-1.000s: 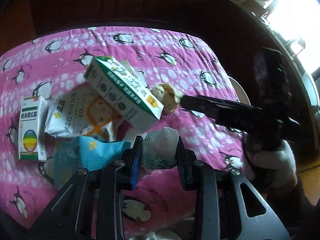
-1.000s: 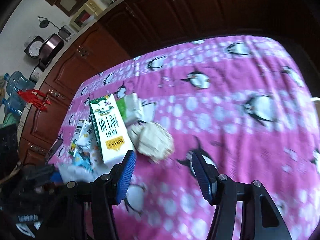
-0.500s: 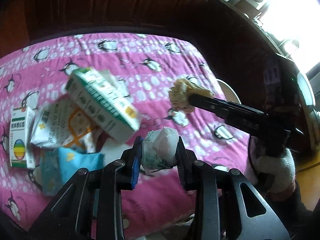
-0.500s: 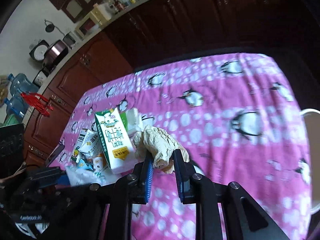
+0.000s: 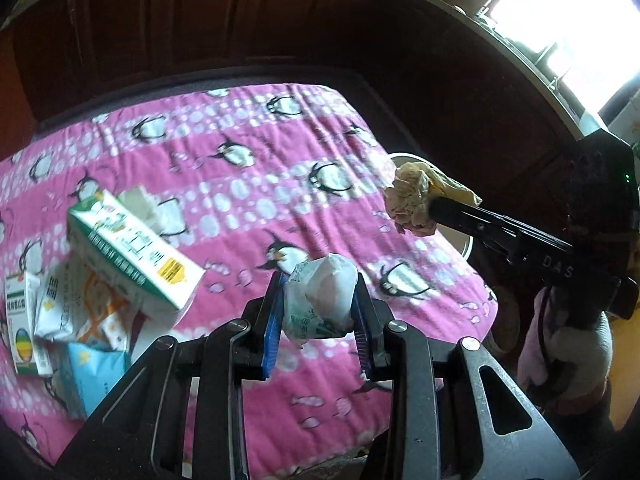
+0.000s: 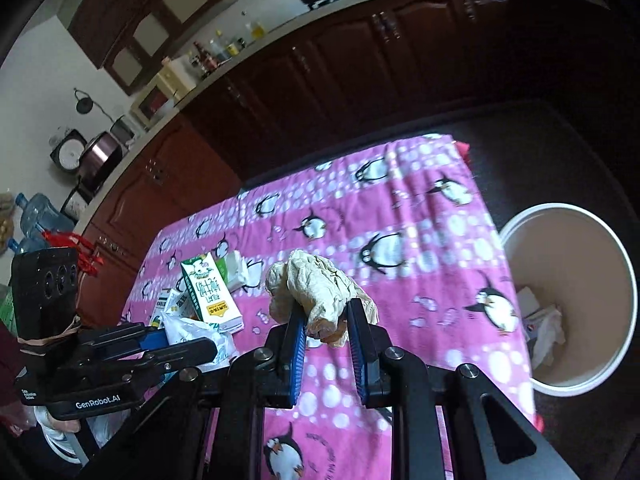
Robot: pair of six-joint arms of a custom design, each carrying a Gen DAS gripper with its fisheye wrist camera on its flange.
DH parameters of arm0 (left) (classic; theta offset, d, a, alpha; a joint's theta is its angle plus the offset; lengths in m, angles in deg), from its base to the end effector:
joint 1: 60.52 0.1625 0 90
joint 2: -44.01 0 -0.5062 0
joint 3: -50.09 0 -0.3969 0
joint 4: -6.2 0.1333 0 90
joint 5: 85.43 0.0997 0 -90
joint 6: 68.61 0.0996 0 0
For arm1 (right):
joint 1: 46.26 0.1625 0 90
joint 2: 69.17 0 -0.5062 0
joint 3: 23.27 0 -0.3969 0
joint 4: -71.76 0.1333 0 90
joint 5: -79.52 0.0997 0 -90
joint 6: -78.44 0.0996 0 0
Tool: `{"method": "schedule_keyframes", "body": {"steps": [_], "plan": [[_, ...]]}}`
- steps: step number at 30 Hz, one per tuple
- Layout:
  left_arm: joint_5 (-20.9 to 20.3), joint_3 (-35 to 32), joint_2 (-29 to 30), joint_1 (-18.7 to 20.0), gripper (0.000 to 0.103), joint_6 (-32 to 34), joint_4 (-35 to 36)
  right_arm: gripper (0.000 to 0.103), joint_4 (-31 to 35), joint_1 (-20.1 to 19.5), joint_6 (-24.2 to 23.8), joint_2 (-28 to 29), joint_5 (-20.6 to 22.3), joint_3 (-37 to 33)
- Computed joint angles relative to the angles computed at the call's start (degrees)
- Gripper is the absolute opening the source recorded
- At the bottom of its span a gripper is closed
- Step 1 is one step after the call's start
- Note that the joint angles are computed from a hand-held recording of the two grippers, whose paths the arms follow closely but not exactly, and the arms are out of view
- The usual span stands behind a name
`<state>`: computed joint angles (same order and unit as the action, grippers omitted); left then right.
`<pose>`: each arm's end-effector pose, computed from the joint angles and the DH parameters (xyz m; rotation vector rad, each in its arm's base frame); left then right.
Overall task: Collect trash
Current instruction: 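Grasp the white plastic wrapper with the left tool while the right tool grasps the crumpled beige paper, then carry wrapper and paper to the white bin and open both tools over it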
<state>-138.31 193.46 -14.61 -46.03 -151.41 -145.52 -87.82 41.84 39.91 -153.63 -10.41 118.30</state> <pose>-0.3007 -0.2775 0.0873 0.0119 2.5422 -0.7392 0.1206 -0.3875 0.2573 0.9591 -2.8969 0.3135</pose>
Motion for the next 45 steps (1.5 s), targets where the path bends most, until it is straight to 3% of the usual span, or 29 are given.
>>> {"method": "schedule_keyframes", "body": {"steps": [20,34,45], "plan": [[-0.2,-10.3,9.4,6.0,0.029,17.4,-6.3,0.019,3.2,-7.6,-0.9,-6.5,-0.5,-4.3],[-4.3,-18.9,17.6,12.0,0.029,29.0,-13.1,0.019,1.5,-13.6,0.1,-7.0,-3.2,-6.5],[-6.3,-25.4,23.7,15.9,0.029,33.4,-15.4,0.019,0.5,-17.3,-0.2,-6.2,-5.0,-7.0]]}}
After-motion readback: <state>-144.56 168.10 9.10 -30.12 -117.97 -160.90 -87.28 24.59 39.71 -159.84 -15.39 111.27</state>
